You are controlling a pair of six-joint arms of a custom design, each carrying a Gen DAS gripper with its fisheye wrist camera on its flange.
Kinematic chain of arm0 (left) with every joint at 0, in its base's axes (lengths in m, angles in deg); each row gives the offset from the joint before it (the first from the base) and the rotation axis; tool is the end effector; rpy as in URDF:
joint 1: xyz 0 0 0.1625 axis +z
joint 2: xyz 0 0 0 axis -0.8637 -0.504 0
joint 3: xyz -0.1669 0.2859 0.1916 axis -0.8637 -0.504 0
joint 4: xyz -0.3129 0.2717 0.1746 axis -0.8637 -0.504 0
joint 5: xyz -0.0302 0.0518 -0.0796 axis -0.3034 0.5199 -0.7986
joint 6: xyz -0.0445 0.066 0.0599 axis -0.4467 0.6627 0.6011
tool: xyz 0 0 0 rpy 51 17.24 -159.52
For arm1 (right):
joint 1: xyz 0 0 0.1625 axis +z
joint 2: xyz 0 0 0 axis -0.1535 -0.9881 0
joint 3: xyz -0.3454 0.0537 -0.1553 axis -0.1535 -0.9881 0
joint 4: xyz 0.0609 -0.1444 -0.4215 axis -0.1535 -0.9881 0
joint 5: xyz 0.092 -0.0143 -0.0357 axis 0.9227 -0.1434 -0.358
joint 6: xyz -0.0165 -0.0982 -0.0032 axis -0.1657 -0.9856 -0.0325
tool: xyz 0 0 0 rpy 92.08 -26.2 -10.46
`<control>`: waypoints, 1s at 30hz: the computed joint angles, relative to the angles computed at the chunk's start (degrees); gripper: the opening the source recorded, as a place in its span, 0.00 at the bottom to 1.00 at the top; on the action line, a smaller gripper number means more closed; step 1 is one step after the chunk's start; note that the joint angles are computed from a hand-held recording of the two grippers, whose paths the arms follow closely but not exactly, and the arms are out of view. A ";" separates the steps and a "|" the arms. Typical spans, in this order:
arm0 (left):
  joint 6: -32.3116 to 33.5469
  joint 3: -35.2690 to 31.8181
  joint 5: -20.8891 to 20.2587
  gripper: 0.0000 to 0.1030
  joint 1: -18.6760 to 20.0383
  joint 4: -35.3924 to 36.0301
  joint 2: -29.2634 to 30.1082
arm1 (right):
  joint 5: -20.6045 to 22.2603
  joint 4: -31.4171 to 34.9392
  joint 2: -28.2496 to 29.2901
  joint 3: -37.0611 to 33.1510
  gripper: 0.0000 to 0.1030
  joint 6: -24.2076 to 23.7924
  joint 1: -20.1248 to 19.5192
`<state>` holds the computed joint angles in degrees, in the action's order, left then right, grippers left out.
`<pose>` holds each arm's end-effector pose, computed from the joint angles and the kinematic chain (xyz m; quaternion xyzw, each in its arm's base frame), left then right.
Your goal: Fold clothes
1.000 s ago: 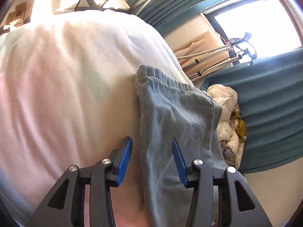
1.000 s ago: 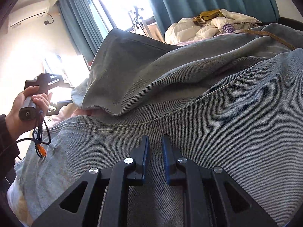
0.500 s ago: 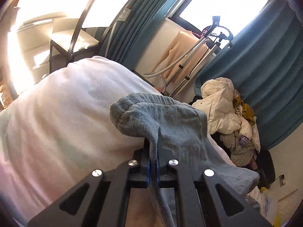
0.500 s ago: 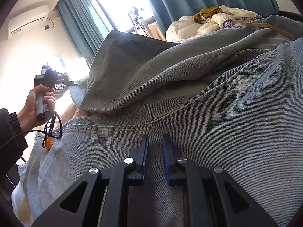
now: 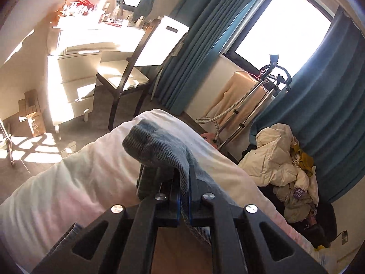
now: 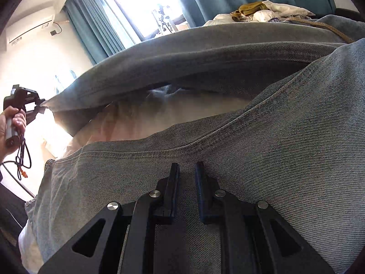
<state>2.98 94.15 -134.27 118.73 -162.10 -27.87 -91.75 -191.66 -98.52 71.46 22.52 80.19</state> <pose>-0.1593 -0.6552 0.2117 -0.0230 0.8767 -0.4480 0.1735 0.0127 -0.3806 0.1542 0.0135 -0.8672 0.4699 0.1641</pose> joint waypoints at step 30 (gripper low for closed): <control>-13.63 3.62 -29.92 0.40 15.80 -9.58 0.78 | -32.06 10.39 17.74 -24.62 0.54 -53.44 22.63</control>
<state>-10.65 97.77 -164.19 134.54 -171.67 -27.09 -123.81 -181.27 -80.78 46.84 -30.91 102.81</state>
